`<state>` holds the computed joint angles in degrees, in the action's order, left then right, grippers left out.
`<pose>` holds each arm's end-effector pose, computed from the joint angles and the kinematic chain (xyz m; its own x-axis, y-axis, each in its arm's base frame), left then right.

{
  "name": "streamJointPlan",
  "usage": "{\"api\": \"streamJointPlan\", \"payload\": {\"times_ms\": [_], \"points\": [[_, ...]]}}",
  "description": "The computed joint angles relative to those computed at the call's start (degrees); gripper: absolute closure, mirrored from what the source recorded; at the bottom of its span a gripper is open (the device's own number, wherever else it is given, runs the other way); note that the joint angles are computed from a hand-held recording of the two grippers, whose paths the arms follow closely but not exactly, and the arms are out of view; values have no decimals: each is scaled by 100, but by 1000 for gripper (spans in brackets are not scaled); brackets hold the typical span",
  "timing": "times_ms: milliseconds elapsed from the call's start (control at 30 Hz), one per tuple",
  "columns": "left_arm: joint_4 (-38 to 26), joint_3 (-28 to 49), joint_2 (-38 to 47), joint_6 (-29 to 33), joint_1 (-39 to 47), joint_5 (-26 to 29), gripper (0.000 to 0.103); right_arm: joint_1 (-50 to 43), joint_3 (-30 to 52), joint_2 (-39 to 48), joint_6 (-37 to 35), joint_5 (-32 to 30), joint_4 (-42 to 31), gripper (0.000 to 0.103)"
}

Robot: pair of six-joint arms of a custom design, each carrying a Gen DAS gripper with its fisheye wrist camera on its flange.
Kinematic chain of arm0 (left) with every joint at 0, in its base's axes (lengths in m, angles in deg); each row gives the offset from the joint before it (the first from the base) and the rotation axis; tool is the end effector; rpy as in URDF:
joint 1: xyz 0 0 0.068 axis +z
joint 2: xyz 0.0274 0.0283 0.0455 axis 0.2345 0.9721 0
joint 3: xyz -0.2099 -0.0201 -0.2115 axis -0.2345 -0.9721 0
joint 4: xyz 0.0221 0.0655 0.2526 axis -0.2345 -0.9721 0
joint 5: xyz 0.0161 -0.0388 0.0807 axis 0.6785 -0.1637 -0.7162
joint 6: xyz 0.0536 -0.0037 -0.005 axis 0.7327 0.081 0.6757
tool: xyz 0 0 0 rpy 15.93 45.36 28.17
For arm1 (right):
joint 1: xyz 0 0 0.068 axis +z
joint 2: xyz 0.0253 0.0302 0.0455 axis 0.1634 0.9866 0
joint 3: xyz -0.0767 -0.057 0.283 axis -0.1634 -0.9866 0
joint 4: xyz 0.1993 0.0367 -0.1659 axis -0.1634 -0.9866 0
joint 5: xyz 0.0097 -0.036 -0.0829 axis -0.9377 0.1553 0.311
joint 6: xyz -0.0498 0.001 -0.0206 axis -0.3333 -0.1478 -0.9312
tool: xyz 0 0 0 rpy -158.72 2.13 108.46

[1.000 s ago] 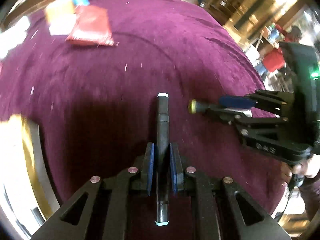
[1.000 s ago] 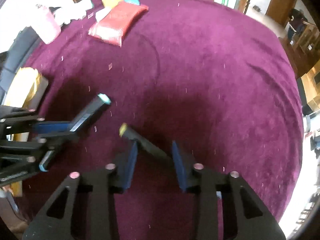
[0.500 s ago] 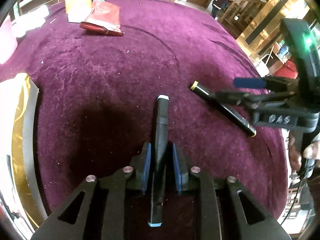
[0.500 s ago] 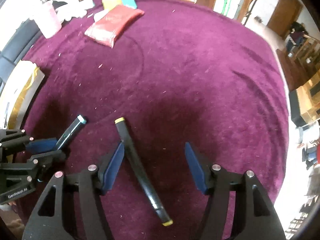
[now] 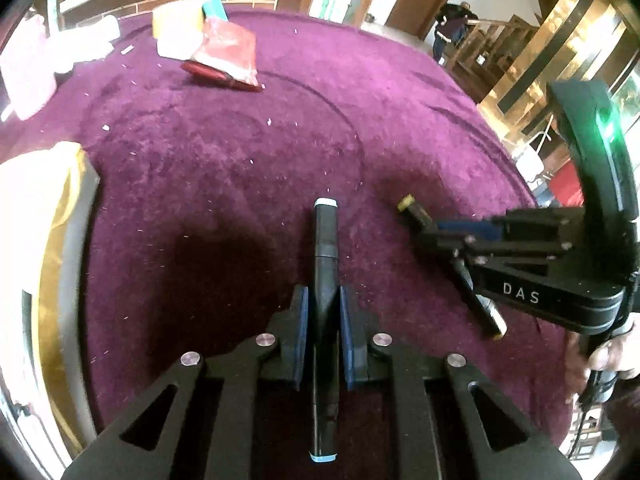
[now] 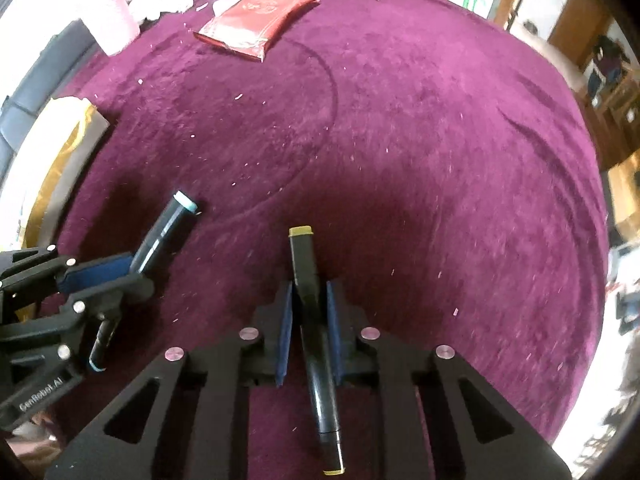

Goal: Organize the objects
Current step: 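Grasp the yellow-capped black marker with the right tool while the left holds its marker, then carry both markers over the tray, lowering them among the pens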

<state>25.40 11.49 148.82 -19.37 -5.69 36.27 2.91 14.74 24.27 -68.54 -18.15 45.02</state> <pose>0.2680 -0.1074 0.1087 -0.7886 0.4381 -0.4314 0.5776 0.7685 -0.2753 0.2678 -0.0264 0.0992 -0.9514 0.0358 -0.3057 0.0093 0.9961 0.0877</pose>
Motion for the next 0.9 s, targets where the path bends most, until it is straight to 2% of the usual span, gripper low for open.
{"api": "streamJointPlan", "payload": {"times_ms": [200, 367, 500, 600, 733, 900], "points": [[-224, -363, -945, -175, 235, 172, 91, -636, -502, -969, 224, -1002, -178, 90], [-439, -729, -1788, -203, 520, 238, 91, -490, -783, -1953, 634, -1254, -347, 90], [-917, -972, -2650, 18, 1032, 384, 91, -409, -901, -2894, 753, -1335, -707, 91], [-1320, -1052, -3147, 264, 1549, 510, 91, -319, -936, -3355, 858, -1419, -897, 91], [-1945, -1012, -3579, 904, 2538, 844, 91, 200, -865, -3773, 1207, -1302, -1064, 91], [-2475, -798, -3441, 1917, 3845, 1290, 91, 1241, -673, -4154, 1870, -938, -1229, 91]]}}
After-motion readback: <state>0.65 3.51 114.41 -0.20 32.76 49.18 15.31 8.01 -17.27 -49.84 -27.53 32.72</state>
